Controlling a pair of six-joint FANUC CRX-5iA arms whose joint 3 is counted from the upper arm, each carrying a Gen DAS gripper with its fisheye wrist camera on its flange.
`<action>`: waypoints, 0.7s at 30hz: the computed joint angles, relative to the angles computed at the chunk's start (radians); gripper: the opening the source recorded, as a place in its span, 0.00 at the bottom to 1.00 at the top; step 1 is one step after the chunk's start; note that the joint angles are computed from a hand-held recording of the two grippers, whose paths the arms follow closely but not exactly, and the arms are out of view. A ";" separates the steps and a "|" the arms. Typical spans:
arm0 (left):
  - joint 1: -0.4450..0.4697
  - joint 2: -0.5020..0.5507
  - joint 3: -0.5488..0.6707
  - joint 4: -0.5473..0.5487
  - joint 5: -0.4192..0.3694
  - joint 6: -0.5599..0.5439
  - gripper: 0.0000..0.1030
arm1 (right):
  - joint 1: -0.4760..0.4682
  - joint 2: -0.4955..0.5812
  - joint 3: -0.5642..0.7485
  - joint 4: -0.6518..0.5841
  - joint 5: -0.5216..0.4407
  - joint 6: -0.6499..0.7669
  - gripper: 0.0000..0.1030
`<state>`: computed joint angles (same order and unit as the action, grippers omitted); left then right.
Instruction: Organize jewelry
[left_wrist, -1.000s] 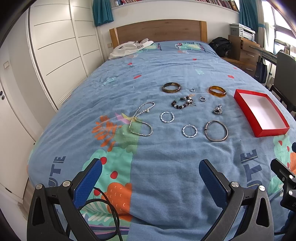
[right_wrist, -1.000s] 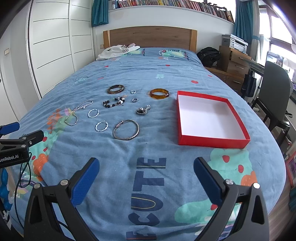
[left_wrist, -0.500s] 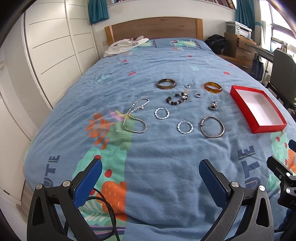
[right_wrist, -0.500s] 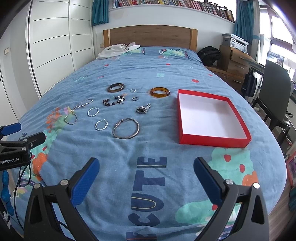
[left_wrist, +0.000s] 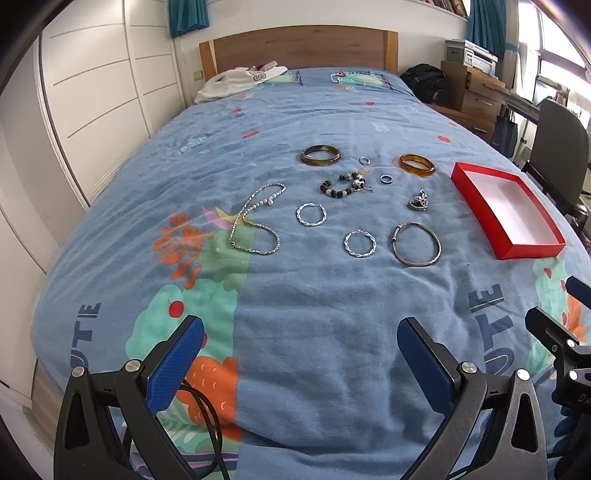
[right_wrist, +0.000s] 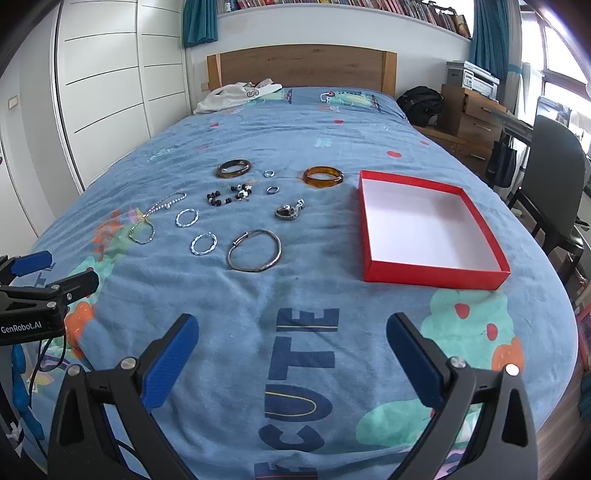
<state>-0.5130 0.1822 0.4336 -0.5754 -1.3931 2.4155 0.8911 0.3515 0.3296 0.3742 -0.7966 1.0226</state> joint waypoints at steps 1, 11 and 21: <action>0.001 0.001 0.001 -0.002 -0.004 0.000 1.00 | -0.001 0.001 0.002 -0.006 0.001 0.004 1.00; 0.023 -0.038 -0.039 0.005 0.033 -0.012 0.99 | 0.000 0.015 0.036 -0.021 -0.009 0.028 1.00; 0.045 -0.057 -0.058 0.017 0.050 0.008 1.00 | -0.001 0.049 0.112 -0.070 -0.069 0.073 1.00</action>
